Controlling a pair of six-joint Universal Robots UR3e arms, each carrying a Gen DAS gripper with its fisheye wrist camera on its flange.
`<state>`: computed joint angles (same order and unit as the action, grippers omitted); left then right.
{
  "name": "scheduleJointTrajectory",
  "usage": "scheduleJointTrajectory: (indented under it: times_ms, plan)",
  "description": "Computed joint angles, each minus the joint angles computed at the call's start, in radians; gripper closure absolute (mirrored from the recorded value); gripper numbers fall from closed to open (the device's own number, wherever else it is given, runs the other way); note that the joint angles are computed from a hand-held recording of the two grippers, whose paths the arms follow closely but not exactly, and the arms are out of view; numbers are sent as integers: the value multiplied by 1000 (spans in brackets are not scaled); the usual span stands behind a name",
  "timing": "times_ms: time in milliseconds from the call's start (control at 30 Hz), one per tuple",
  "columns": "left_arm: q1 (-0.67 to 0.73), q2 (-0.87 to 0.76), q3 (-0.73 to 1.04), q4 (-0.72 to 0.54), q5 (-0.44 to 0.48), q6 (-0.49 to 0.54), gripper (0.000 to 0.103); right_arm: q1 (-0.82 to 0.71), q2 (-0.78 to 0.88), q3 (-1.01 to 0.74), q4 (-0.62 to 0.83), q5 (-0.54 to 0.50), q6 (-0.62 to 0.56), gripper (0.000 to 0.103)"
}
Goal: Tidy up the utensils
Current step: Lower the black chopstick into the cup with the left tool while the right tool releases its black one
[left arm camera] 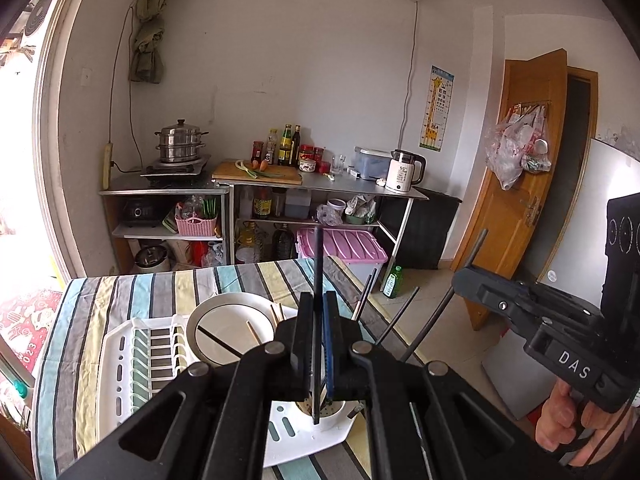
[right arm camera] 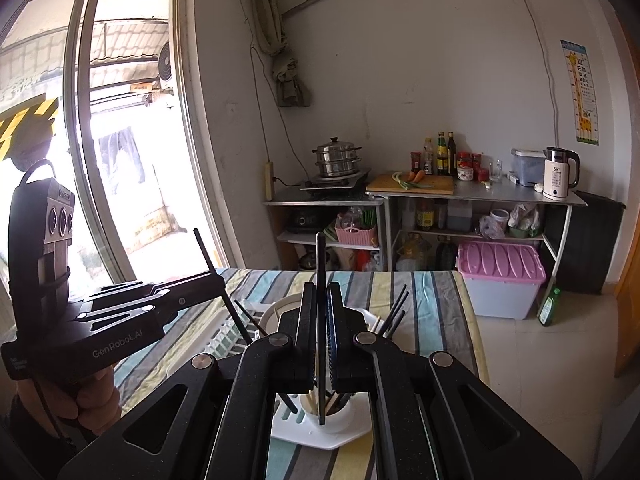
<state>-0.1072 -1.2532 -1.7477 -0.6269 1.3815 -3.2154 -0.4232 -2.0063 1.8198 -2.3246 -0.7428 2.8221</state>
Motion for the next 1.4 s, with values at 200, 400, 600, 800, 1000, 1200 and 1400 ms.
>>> scheduleJointTrajectory:
  times_ms: [200, 400, 600, 800, 1000, 1200, 1400]
  plan:
    - [-1, -62, 12, 35, -6, 4, 98, 48, 78, -11, -71, -44, 36, 99]
    - [4, -103, -6, 68, -19, 3, 98, 80, 126, 6, -107, -85, 46, 99]
    - [6, -123, -35, 86, -24, 3, 98, 88, 149, 37, -125, -104, 44, 99]
    - [1, -138, -76, 107, -12, -5, 98, 92, 181, 57, -138, -128, 43, 99]
    - [-7, -144, -107, 130, 10, -13, 98, 85, 184, 81, -156, -139, 45, 99]
    - [10, -120, -123, 124, 5, -16, 97, 71, 189, 54, -108, -128, 28, 98]
    - [26, -90, -151, 125, 4, -21, 97, 63, 167, 61, -85, -129, 10, 97]
